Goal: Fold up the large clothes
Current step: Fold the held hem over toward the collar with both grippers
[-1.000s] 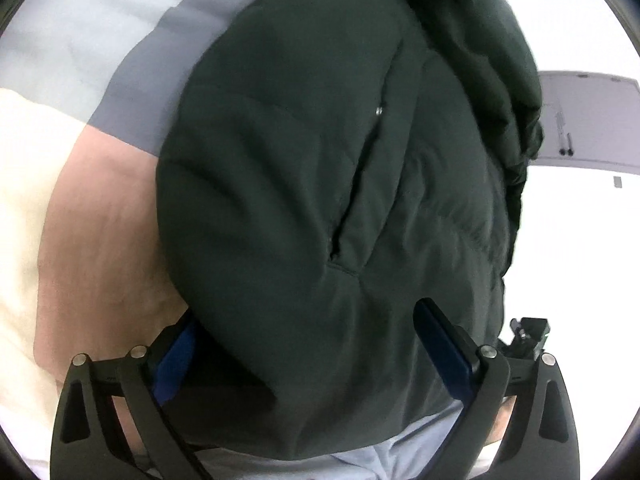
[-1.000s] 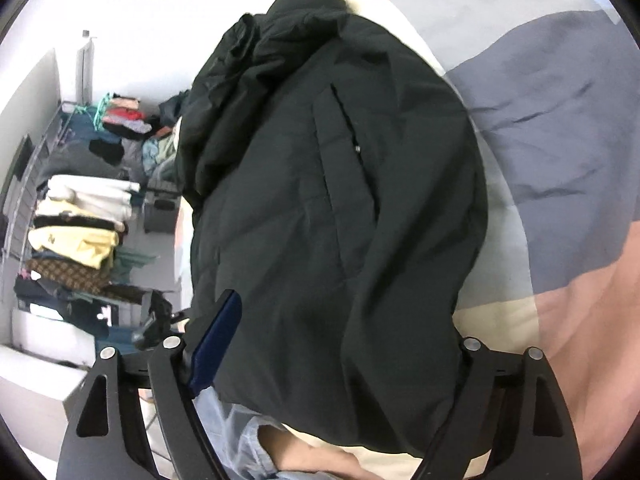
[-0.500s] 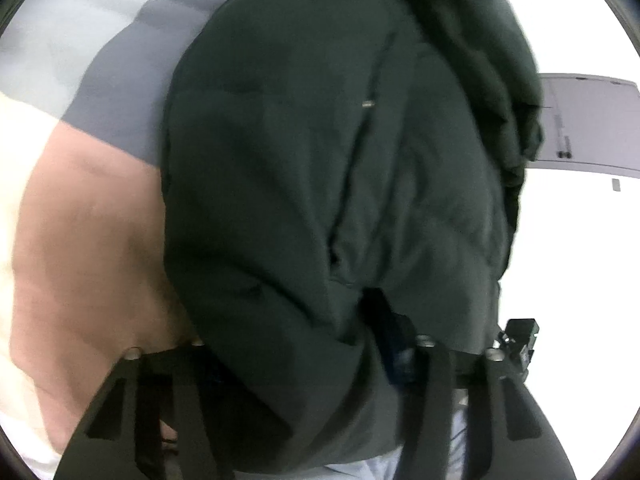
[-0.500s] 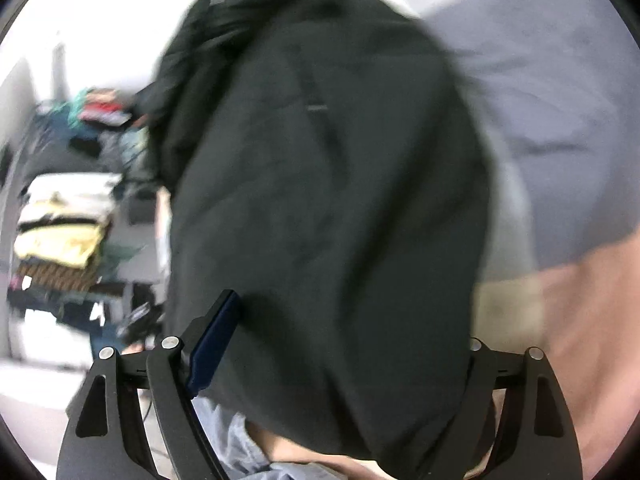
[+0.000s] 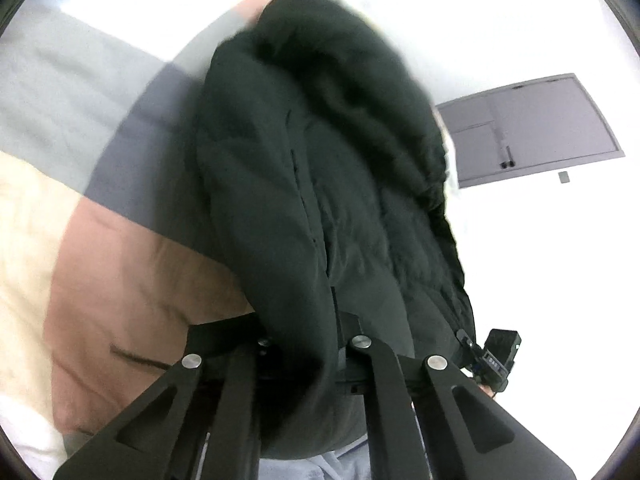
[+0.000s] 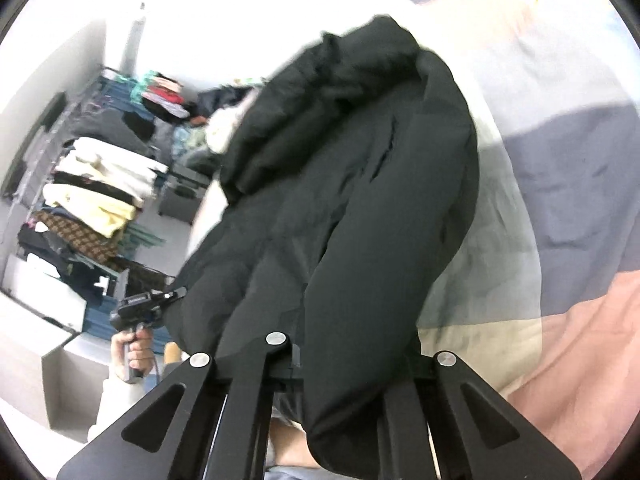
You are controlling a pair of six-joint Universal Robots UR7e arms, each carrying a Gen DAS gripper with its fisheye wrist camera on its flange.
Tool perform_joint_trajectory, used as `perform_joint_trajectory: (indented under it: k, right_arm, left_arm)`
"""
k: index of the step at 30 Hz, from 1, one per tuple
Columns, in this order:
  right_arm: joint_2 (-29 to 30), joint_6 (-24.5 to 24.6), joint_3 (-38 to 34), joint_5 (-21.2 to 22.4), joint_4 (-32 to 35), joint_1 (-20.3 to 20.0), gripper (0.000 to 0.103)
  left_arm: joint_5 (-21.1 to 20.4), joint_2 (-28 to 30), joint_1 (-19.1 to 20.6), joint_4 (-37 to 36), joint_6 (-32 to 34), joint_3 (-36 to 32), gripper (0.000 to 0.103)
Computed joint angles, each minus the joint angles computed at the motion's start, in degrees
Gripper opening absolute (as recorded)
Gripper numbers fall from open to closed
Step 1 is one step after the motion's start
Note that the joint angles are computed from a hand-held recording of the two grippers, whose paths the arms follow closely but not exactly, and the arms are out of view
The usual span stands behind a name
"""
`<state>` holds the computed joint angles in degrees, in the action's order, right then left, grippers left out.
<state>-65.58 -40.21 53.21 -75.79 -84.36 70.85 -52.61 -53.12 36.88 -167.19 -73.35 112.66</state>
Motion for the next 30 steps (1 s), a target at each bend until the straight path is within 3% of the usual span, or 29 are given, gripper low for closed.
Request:
perform_joint_trajectory:
  k: [10,19,30]
  right_arm:
    - [-8.6,-5.8,4.6,7.9,1.0,-0.4,0.004]
    - [-19.3,-15.2,11.6,15.1,6.8,-5.1,0.004]
    - [-26.7,-22.7,13.7,18.1,15.8,-9.7,0.004]
  left_arm:
    - [7.7,-7.9,-10.2,1.3,-5.6,7.4,0.001]
    - [12.1,-13.8,-21.5,9.7,-14.3,11.0,0.001]
    - [13.1,-12.0,-28.2,22.2,-23.9,6.6,0.001]
